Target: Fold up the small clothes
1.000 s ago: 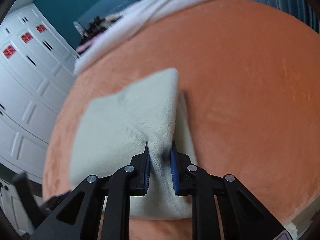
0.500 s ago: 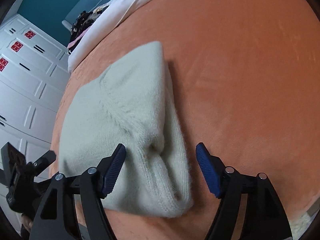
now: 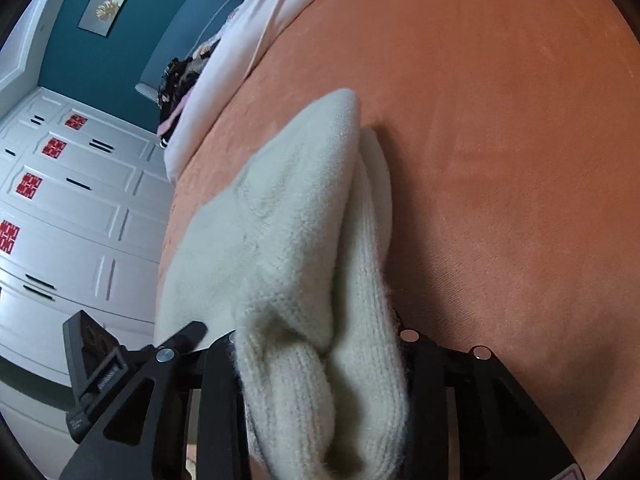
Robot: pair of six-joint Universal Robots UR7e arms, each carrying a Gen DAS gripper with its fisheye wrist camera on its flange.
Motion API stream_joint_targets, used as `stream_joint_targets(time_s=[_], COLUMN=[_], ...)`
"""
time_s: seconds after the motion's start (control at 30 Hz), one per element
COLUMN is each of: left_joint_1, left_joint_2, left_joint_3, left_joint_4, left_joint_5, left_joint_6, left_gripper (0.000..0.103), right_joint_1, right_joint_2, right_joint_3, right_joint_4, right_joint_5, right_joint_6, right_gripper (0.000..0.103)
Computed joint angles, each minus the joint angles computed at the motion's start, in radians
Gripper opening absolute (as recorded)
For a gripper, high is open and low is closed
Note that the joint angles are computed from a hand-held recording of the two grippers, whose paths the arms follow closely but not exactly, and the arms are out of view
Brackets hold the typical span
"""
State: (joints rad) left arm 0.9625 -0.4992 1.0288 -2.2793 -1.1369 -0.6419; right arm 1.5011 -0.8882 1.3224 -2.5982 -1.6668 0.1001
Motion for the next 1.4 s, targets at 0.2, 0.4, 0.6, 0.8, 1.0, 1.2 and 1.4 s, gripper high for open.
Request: stream_joint_targets(time_s=[0.2,0.4,0.6,0.8,1.0,1.2,1.4], left_joint_1=[-0.026,-0.02,-0.048,-0.097,-0.153,-0.175,-0.082], left_joint_2=[-0.094,-0.104,-0.096,-0.148,-0.206,-0.278,-0.282], left_joint_3=[0.147,0.234,0.141,0.111,0.086,0.088,0.133], left_joint_4=[-0.024,-0.077,-0.055,-0.196,-0.358,-0.46,-0.443], left_joint_5=[-0.081,-0.073,-0.044,-0.039,-0.02,0.03,0.123], left_joint_6=[-0.012,-0.008,0.029,0.148,0.317,0.501,0.489], left_gripper=[0.07,0.083,0.058,0.057,0.057,0.058,0.073], right_joint_1=[0.051,-0.011,0.068,0.195,0.297,0.346,0.294], right_joint_2=[-0.14,-0.197,-0.182,-0.183,-0.176,-0.107,0.005], right_joint_3=[0.195,0.319,0.264,0.181,0.107,0.0,-0.032], right_joint_4=[-0.077,-0.094,-0.118,-0.21,-0.342,-0.373,-0.317], right_joint_5=[-0.095,-0.05,-0.111,-0.144,-0.075,0.049,0.05], right_joint_6=[-0.06,0.06,-0.024,-0.156,-0.29,-0.331,-0.3], right_gripper=[0.033,0.042,0.032,0.032,0.032,0.033,0.044])
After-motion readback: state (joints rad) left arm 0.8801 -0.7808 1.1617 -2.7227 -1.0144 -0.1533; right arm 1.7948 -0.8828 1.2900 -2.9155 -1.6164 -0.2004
